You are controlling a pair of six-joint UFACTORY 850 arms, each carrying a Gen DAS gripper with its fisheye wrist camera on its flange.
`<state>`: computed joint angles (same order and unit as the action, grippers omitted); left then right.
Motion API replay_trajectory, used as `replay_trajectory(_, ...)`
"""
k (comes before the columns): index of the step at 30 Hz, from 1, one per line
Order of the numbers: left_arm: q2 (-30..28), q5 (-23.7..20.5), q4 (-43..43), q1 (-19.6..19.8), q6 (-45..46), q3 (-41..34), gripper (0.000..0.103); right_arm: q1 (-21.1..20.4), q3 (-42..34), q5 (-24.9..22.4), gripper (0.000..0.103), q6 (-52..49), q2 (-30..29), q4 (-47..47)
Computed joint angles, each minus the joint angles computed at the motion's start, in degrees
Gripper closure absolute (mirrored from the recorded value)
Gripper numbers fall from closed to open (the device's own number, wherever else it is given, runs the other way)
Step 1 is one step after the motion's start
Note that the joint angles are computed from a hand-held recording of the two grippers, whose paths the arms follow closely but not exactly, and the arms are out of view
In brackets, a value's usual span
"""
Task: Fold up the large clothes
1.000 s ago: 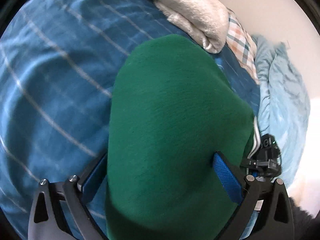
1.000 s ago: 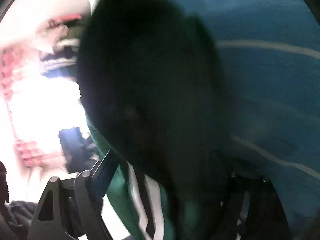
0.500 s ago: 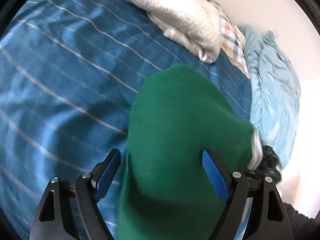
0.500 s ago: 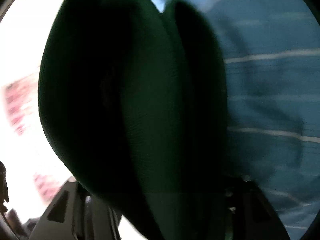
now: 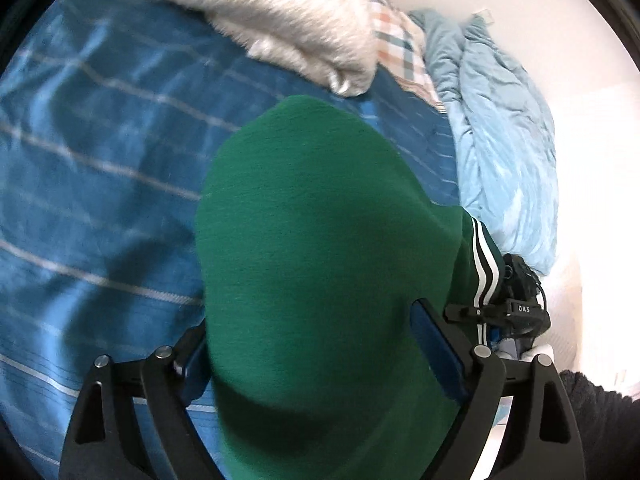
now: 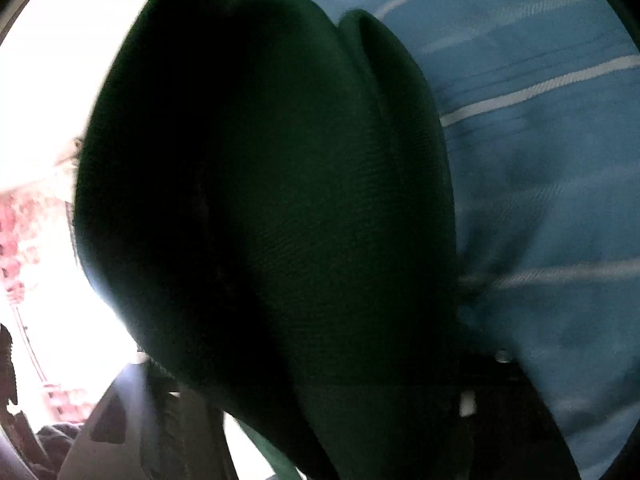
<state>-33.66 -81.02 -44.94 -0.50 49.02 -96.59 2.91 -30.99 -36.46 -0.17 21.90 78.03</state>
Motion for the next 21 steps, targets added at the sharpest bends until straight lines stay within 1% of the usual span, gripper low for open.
replay_trajectory(2,-1.0,-1.5,-0.8,-0.2,-2.1,-2.2,0.015,1.1,-0.8,1.6,0.059,3.3,1.6,-1.2)
replay_trajectory(6,-3.0,-3.1,-1.0,-0.7,-3.9,-8.1,0.015,2.4,-2.1,3.7,0.062,7.2,3.3,0.3)
replay_trajectory(8,-5.1,-4.2,-0.4,-1.0,-5.0,-12.2,0.015,1.2,-2.4,2.8,0.062,5.6,2.7,1.6)
replay_trajectory(9,-6.1,-4.5,0.3,-1.2,-5.4,-13.5,0.015,0.2,-2.1,1.6,0.061,5.3,1.9,1.9)
replay_trajectory(10,-7.2,-4.4,2.2,-1.5,-5.9,-14.9,0.015,-0.6,-2.2,0.5,0.058,6.1,1.1,0.5)
replay_trajectory(11,-7.8,-3.6,4.0,-1.7,-6.2,-15.2,0.015,-1.7,-2.3,-0.5,0.05,9.1,0.1,-3.2)
replay_trajectory(12,-8.7,-3.1,5.7,-1.8,-6.4,-15.7,0.015,-2.6,-2.3,-1.7,0.047,10.2,-0.9,-6.3)
replay_trajectory(13,-9.4,-3.2,6.9,-1.7,-6.5,-16.0,0.015,-3.5,-2.3,-3.1,0.043,8.9,-1.6,-7.2)
replay_trajectory(14,-9.9,-3.3,7.8,-1.5,-6.5,-15.9,0.014,-4.7,-1.8,-4.5,0.038,6.8,-1.9,-6.7)
replay_trajectory(16,-10.9,-6.5,6.8,-0.6,-5.7,-15.5,0.013,-6.8,-0.3,-7.5,0.034,0.1,-1.9,-3.9)
replay_trajectory(17,-10.8,-7.2,6.9,-0.4,-5.2,-14.7,0.013,-7.6,0.6,-8.3,0.03,-2.3,-1.4,-3.0)
replay_trajectory(18,-10.6,-7.8,6.6,-0.2,-4.6,-13.5,0.013,-7.9,1.1,-8.9,0.026,-2.5,-1.3,-3.4)
replay_trajectory(19,-10.2,-8.2,6.4,-0.1,-4.3,-12.2,0.013,-8.2,1.8,-9.6,0.015,-3.5,-1.5,-2.5)
replay_trajectory(20,-10.0,-8.5,6.2,-0.3,-4.4,-11.2,0.013,-8.4,2.9,-9.6,0.014,-5.7,-1.2,-0.1)
replay_trajectory(21,-9.4,-8.7,5.9,-0.5,-3.9,-9.8,0.013,-8.1,3.8,-8.4,0.013,-7.0,-0.6,1.8)
